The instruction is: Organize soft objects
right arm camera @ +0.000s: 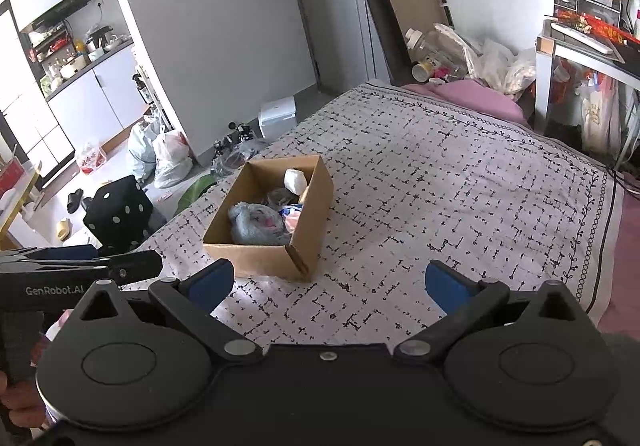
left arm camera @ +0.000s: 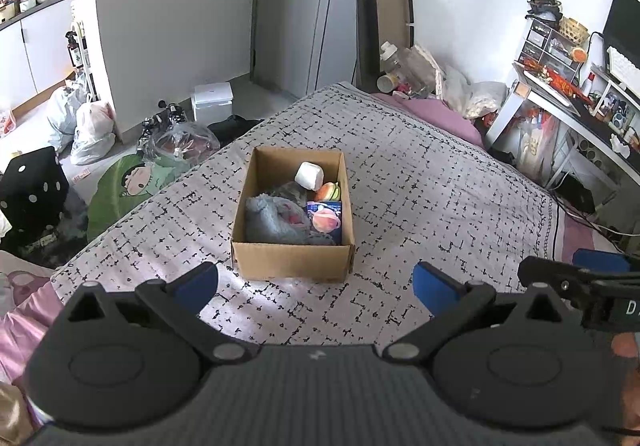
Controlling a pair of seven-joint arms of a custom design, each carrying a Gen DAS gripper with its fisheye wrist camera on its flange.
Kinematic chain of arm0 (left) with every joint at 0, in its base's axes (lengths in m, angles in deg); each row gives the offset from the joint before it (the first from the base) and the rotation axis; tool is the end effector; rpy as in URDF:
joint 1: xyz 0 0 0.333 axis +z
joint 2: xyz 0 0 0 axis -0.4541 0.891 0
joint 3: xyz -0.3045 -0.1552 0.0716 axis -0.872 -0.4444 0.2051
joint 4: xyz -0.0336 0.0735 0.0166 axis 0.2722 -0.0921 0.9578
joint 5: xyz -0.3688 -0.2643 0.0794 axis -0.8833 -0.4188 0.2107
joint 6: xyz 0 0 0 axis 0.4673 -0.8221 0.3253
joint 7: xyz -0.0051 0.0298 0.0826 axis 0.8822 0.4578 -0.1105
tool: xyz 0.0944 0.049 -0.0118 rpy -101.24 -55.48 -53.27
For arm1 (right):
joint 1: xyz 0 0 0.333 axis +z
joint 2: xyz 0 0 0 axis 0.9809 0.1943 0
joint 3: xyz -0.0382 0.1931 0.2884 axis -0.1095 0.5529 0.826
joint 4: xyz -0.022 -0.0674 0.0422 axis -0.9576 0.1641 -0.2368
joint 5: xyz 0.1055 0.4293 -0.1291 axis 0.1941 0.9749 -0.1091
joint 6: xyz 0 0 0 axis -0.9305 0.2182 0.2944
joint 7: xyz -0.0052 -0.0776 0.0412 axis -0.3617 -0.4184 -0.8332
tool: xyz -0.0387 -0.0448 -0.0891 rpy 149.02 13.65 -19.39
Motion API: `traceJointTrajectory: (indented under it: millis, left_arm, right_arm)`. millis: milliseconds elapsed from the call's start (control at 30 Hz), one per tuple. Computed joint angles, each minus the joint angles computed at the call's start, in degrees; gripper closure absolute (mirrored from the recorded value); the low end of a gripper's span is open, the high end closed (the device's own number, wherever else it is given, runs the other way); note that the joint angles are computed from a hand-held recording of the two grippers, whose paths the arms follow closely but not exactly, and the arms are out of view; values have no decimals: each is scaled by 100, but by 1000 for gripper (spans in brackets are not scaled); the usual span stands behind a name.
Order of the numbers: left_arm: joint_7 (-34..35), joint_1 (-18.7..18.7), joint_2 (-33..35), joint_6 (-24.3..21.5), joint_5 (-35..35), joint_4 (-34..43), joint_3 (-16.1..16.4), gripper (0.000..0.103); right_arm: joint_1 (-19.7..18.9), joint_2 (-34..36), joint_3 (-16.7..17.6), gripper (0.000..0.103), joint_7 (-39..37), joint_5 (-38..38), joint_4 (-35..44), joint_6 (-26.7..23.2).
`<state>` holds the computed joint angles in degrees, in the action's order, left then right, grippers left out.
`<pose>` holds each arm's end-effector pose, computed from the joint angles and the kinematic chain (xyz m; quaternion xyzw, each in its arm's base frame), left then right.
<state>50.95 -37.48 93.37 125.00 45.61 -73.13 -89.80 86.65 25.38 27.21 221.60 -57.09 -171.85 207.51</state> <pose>0.7106 -0.2673 0.7128 -0.4663 0.8010 -0.3523 0.1298 0.6143 0.1125 0.6869 -0.4965 0.7693 -0.2865 0.2823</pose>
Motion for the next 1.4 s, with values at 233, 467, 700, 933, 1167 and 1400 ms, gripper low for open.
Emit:
traceJointTrajectory:
  millis: [233,467,700,933,1167,1400]
  left_arm:
    - [-45,-15,7,9,41,-1,13,0]
    - [-48,-6,-21,57,30,-38,10,0]
    - [-18,19,-23,19,-61,-28,-4,0]
    - [-44,15,-15,11,-43,-25,8,0]
    - [-49,18,-23,36,-30,-47,8,0]
    - [-16,21,-37,65,-46,-78,3,0]
  right_arm:
    - [-16,0,3,0,52,-87,-3,-15]
    - [-34,-20,-1,0,134,-85,-49,42]
    - [-26,-19,-4,0,97,-52,-61,72]
    - [-29,-14,-3,0,81,-43,-56,69]
    - [-44,-62,1,0,136,-83,-114,89]
    - [-42,-74,2,0,85,-72,-125,140]
